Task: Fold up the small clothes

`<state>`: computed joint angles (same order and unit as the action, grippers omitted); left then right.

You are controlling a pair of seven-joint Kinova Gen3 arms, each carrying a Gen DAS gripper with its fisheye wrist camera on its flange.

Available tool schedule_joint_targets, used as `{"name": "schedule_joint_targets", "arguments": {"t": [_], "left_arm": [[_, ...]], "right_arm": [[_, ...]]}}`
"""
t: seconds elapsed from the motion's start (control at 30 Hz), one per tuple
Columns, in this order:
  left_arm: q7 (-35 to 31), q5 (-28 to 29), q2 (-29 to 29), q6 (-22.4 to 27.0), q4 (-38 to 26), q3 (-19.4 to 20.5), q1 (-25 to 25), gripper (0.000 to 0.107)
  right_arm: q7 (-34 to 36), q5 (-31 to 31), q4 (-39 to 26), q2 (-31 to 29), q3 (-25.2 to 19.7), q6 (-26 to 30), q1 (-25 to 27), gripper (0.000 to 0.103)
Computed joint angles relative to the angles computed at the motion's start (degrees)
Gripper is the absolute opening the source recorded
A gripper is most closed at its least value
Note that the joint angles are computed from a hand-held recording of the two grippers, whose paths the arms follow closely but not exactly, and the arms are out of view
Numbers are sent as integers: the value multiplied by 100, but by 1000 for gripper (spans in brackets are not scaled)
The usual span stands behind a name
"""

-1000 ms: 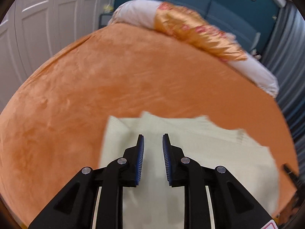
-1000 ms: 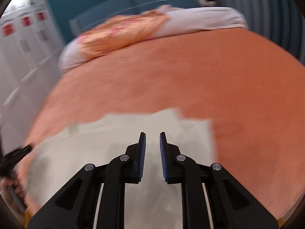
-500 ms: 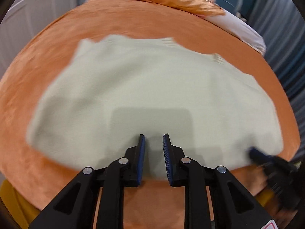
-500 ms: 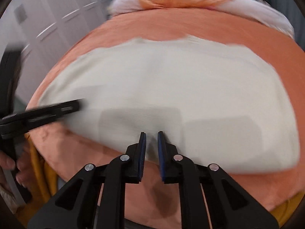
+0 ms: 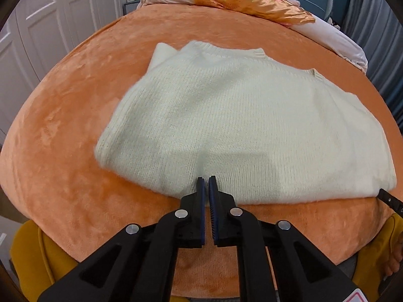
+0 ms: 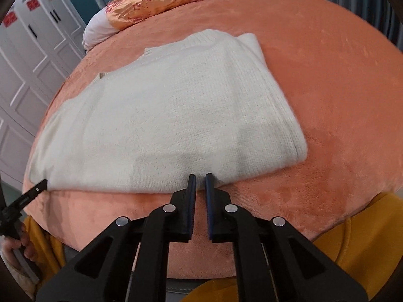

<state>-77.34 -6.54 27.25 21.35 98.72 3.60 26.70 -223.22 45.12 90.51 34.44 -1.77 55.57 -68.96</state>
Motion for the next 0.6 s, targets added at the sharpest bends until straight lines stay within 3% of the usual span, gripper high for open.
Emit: {"name": "schedule_joint_targets", "arguments": {"t": [0.6], "left_arm": [[313,-341,-29,-360,214,-394,432,9]], "right_arm": [[-8,-100,148,-43,-3,-123,30,7]]}}
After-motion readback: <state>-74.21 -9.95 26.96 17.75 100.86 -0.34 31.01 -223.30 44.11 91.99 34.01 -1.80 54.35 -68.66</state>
